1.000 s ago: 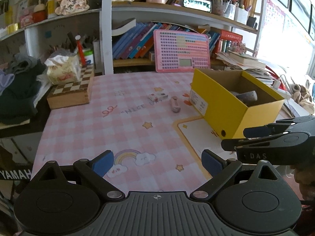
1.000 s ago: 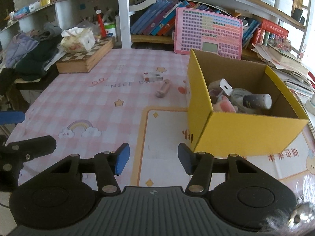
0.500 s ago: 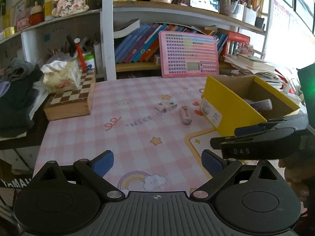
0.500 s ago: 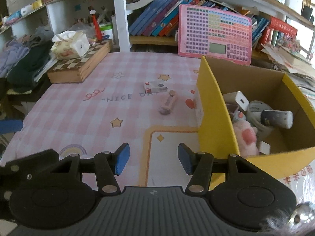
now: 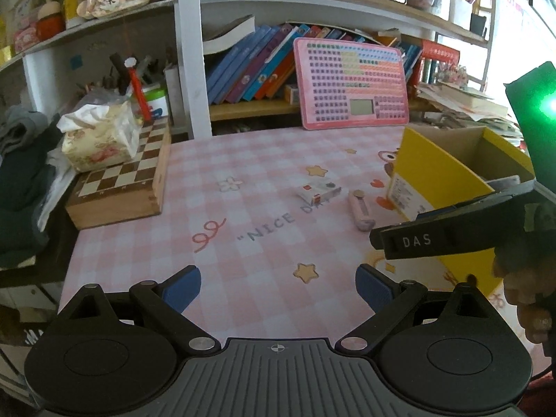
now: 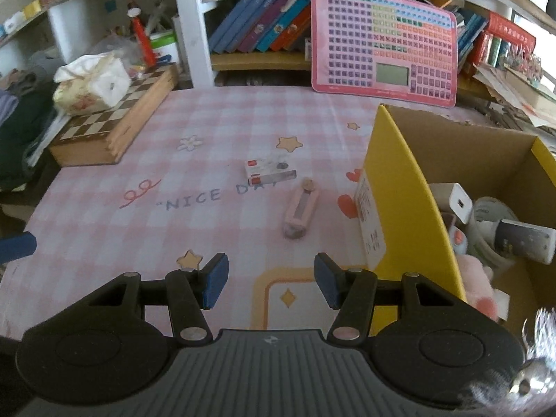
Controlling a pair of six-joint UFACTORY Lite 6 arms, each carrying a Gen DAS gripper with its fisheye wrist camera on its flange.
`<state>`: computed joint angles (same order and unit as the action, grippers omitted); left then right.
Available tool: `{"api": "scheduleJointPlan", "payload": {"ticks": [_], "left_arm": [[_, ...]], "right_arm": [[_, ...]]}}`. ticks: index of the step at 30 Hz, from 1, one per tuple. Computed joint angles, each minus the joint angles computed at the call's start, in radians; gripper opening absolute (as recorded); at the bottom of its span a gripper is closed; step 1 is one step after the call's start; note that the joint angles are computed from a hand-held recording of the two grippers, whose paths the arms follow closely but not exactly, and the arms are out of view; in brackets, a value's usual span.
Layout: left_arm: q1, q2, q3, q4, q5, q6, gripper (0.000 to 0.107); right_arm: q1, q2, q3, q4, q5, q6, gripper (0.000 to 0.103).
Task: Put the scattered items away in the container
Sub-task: 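Reach both tools toward the small white box and pink stick on the table, then grasp the pink stick with the right tool while the left tool grasps the small white box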
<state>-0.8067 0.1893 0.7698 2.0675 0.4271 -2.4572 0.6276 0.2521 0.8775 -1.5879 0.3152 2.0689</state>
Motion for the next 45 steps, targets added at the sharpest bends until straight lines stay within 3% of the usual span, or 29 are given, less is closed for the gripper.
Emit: {"api": "scheduleJointPlan", "payload": {"ticks": [4,9,17,20,23,26,31,33,36,41,45], "left_arm": [[0.062,0.089,0.077,0.105,-0.036,-0.05,0.098],[0.107,0.184,0.165,0.181,-0.069,-0.083,0.098],[0.155,0.283,0.268,0.277,-0.107,-0.156,0.098],[0.17,0.319,0.306,0.319,-0.12,-0.184,0.097],[0.178,0.354,0.343,0.363,-0.127,-0.211,0.097],[0.183,0.387,0.378,0.41,-0.13,-0.241,0.097],[0.197,0.44,0.441,0.523,-0.152,-0.326,0.096],[0.201,0.461,0.467,0.565,-0.157,-0.353,0.096],[0.206,0.501,0.516,0.634,-0.165,-0.399,0.096],[0.215,0.576,0.625,0.725,-0.21,-0.447,0.086],[0.226,0.645,0.733,0.94,-0.243,-0.635,0.082]], "right_arm": [[-0.056,0.121,0.136,0.122,-0.026,-0.105,0.055],[-0.116,0.286,0.345,0.477,-0.014,-0.454,0.054],[-0.144,0.466,0.57,0.698,0.043,-0.723,0.053],[-0.165,0.52,0.636,0.841,0.051,-0.866,0.048],[-0.172,0.551,0.673,0.845,0.057,-0.875,0.04],[-0.176,0.566,0.699,0.841,0.061,-0.886,0.023],[-0.197,0.546,0.686,0.936,0.019,-0.986,0.023],[-0.19,0.518,0.659,0.849,0.007,-0.918,0.023],[-0.173,0.464,0.604,0.57,-0.016,-0.679,0.023],[-0.166,0.396,0.549,0.21,-0.027,-0.358,0.023],[-0.173,0.379,0.547,0.1,-0.014,-0.254,0.023]]}}
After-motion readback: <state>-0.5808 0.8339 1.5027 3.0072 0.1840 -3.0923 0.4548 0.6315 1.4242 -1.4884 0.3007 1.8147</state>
